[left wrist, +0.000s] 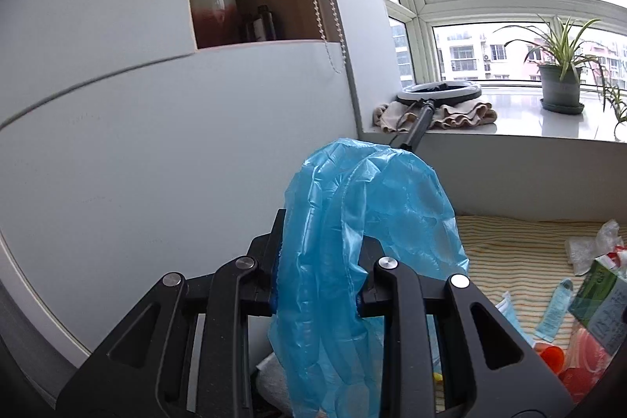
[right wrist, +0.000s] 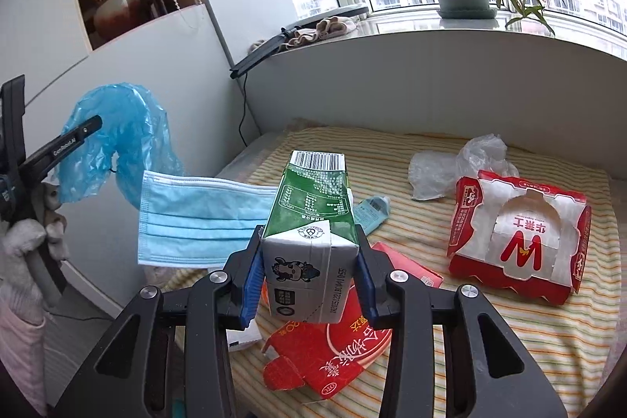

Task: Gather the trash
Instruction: 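Lift the blue bag and milk carton and carry them toward the blue wastebasket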

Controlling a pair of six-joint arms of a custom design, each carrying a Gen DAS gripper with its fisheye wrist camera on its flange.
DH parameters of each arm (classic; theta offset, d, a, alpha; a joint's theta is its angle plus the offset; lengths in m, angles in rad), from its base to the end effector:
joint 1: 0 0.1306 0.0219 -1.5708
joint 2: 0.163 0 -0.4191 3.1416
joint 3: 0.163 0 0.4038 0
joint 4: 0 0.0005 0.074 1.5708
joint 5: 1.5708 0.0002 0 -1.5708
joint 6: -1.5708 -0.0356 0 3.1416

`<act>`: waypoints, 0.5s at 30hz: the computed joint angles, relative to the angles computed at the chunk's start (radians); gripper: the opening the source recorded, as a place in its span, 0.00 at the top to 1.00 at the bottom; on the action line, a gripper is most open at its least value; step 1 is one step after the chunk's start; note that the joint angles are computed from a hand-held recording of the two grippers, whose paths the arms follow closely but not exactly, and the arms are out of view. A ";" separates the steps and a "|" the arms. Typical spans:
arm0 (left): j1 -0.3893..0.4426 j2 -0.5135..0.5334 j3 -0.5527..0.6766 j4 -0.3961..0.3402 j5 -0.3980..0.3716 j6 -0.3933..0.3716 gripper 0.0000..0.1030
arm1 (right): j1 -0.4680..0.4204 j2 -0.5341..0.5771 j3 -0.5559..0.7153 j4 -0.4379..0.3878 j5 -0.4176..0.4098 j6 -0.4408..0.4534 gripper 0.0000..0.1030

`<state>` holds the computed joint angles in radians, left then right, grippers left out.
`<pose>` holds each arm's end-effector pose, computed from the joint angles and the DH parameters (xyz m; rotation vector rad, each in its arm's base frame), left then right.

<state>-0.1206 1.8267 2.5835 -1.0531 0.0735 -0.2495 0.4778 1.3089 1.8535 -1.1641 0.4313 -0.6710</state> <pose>0.5860 -0.0741 0.7585 0.3932 1.8244 0.0205 0.3733 0.1760 0.6949 0.4425 2.0868 0.2034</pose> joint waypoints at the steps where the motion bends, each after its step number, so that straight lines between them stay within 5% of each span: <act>1: 0.003 -0.010 -0.022 0.023 -0.018 -0.019 0.76 | 0.005 -0.001 0.003 0.000 0.001 0.000 0.63; 4: 0.015 -0.035 -0.091 0.050 -0.031 -0.050 0.76 | 0.024 -0.004 0.009 -0.001 0.017 0.002 0.63; 8: 0.010 -0.128 -0.348 0.126 -0.073 -0.186 0.76 | 0.049 -0.007 0.011 0.000 0.025 0.000 0.63; 15: 0.070 -0.168 -0.470 0.138 -0.083 -0.109 0.76 | 0.097 0.033 0.021 0.007 -0.003 0.003 0.63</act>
